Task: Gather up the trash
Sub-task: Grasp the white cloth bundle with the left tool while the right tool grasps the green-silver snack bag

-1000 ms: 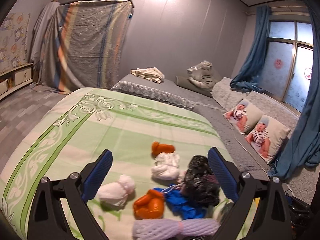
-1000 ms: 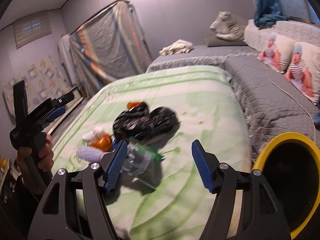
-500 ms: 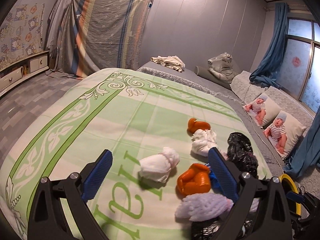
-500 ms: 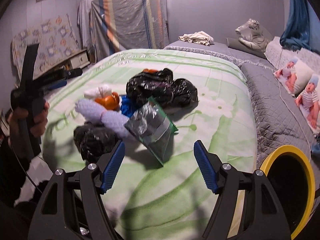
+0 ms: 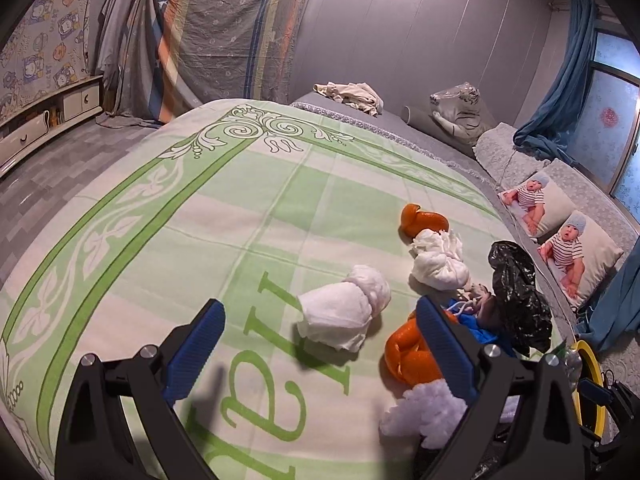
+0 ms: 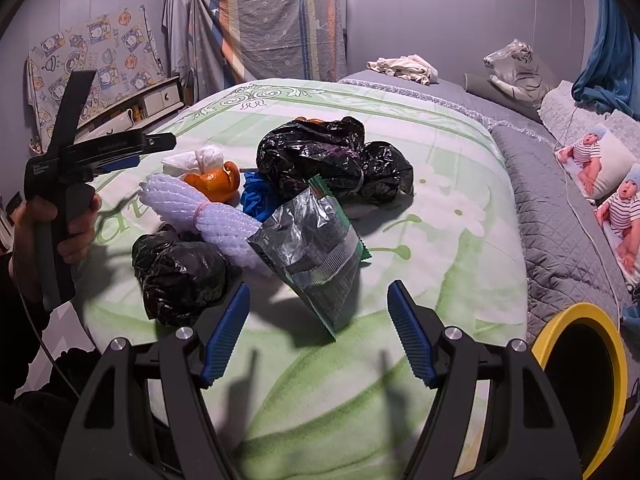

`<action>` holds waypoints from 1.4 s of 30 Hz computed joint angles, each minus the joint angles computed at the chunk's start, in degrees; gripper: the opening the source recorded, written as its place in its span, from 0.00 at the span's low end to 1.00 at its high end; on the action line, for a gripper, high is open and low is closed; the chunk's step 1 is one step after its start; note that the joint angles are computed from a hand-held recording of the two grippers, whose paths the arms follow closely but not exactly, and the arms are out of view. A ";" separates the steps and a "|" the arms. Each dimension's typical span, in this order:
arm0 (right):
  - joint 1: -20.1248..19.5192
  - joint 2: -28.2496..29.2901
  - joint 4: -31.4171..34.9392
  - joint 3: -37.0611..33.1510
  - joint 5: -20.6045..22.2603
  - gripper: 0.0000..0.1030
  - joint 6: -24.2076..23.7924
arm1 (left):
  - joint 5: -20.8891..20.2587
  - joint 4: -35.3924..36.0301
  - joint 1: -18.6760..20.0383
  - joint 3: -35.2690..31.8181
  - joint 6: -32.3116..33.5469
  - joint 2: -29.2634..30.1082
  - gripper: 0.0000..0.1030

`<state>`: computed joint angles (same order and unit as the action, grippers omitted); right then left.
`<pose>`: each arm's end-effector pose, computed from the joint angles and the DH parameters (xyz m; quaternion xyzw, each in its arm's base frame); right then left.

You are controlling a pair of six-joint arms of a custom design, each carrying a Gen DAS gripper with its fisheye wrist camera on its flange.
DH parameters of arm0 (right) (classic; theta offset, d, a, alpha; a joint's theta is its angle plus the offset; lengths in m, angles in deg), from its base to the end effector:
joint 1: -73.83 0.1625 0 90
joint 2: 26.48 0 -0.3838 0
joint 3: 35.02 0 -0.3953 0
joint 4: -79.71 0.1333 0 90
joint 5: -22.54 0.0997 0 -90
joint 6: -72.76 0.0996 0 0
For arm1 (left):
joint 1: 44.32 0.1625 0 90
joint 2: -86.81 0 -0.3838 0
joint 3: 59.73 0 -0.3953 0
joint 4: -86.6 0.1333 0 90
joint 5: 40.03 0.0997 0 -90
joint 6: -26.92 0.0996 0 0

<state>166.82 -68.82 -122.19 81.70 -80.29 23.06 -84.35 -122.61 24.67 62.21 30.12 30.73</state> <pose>0.1386 -0.5218 0.0240 0.3854 -0.8592 0.2515 0.2238 0.0149 -0.5319 0.1587 0.0023 0.8417 -0.4624 0.2786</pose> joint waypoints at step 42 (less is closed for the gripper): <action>-1.73 2.23 7.98 -7.30 0.89 0.32 7.05 | -2.87 11.59 2.49 -7.27 -1.98 2.72 0.28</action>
<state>165.10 -66.59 -114.22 74.40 -79.40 30.12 -87.22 -111.02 27.16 54.94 28.13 33.45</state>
